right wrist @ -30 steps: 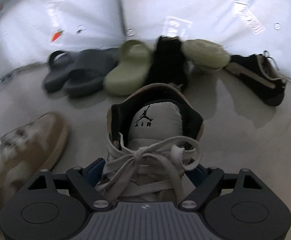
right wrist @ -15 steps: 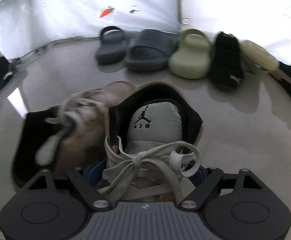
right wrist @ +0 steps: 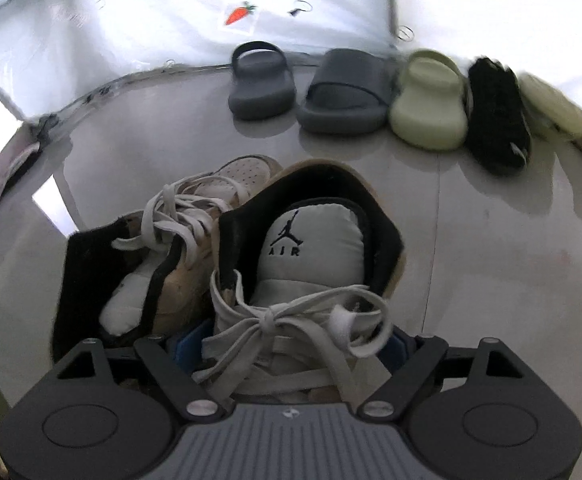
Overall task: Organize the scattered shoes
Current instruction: 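Carry the white Air Jordan sneaker away from the pile with the right tool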
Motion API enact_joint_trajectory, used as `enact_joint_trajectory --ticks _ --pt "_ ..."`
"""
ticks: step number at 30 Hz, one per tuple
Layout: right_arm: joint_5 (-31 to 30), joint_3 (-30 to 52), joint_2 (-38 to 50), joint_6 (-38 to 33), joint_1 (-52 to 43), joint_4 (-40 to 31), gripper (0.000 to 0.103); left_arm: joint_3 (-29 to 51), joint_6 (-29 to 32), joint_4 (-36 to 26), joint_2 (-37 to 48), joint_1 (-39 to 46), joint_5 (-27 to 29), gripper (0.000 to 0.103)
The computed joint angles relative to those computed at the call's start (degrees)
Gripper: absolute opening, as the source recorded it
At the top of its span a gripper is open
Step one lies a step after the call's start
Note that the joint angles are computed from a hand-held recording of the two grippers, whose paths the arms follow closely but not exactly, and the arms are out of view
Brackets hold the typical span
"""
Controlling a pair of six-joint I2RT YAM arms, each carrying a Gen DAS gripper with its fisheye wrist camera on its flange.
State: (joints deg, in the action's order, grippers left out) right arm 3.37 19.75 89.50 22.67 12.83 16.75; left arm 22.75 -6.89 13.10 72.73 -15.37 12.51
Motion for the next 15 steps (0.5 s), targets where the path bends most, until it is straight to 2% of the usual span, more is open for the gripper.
enact_joint_trajectory --ticks 2,3,4,5,7,8,9,10,13,15 --pt "7.8 -3.9 -6.7 2.3 5.7 -1.4 0.084 -1.4 1.8 0.2 -0.6 1.8 1.2 0.078" --pt "11.5 -5.8 -11.0 2.8 9.6 -3.0 0.078 -1.8 2.2 0.3 -0.8 2.6 1.7 0.078" --pt "12.8 -6.4 -13.5 2.7 12.5 -4.6 0.068 -2.0 2.3 0.4 -0.6 3.3 2.3 0.078" --pt "14.1 -6.8 -15.9 2.5 15.5 -6.4 0.064 -2.1 2.4 0.5 -0.3 4.2 3.0 0.078" --pt "17.2 -6.9 -19.9 2.9 21.8 -10.1 0.049 -2.1 2.5 0.6 0.1 4.9 3.7 0.078" --pt "15.3 -6.2 -18.6 1.4 22.2 -9.9 0.043 -2.1 2.6 0.7 0.2 5.0 3.9 0.078" --pt "13.7 -5.3 -16.7 0.2 22.7 -9.5 0.025 -2.1 2.7 0.7 0.1 5.0 4.1 0.078" --pt "10.6 -3.7 -13.2 -0.4 22.1 -8.9 0.012 -2.2 2.8 0.7 0.0 5.1 4.2 0.078" --pt "8.5 -1.1 -7.3 -1.1 22.3 -7.6 0.011 -2.8 3.7 0.5 -1.1 5.7 4.4 0.078" --pt "7.6 1.6 -3.6 -3.9 22.9 -7.3 0.011 -3.0 3.9 0.6 -1.2 6.0 4.3 0.078"
